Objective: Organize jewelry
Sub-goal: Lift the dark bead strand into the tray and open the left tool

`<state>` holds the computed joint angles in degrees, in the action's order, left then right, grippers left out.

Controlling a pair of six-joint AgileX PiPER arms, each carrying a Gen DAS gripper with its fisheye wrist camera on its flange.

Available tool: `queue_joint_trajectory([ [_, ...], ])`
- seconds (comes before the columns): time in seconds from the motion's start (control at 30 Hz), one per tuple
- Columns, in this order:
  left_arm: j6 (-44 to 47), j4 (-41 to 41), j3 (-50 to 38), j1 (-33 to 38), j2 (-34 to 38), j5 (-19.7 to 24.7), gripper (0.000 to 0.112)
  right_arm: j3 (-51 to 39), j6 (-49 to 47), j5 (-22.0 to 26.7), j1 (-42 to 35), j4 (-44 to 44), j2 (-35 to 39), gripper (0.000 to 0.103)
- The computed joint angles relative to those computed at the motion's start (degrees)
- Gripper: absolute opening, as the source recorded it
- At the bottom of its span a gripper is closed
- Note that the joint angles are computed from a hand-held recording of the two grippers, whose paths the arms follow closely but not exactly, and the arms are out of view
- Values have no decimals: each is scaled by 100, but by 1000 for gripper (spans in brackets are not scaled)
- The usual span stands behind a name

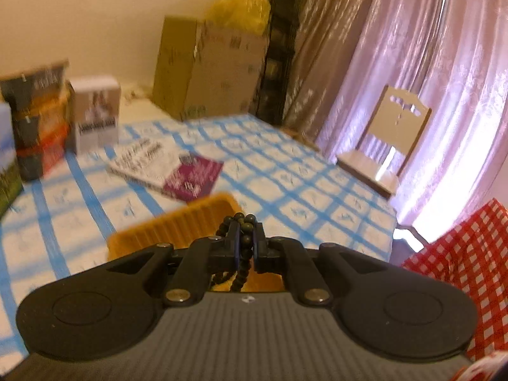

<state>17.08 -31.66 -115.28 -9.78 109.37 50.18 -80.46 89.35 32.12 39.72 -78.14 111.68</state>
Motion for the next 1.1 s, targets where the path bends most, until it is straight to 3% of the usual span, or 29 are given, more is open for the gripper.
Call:
queue_joint_trajectory([
  [0.2,-143,84,285,-71,268,6,10,60,109,4,12,43,-18,3],
  [0.3,-182,104,484,-77,305,-20,24,93,122,-5,5,112,-28,3],
  [0.47,-260,152,1020,-58,88,-230,38,144,168,-67,-29,263,-46,3],
  [0.83,-417,801,2384,299,-801,-886,47,217,1228,-514,-268,-290,105,3],
  [1.1,-765,1335,2743,478,-1017,-1163,53,-648,593,-1031,-518,651,684,4],
])
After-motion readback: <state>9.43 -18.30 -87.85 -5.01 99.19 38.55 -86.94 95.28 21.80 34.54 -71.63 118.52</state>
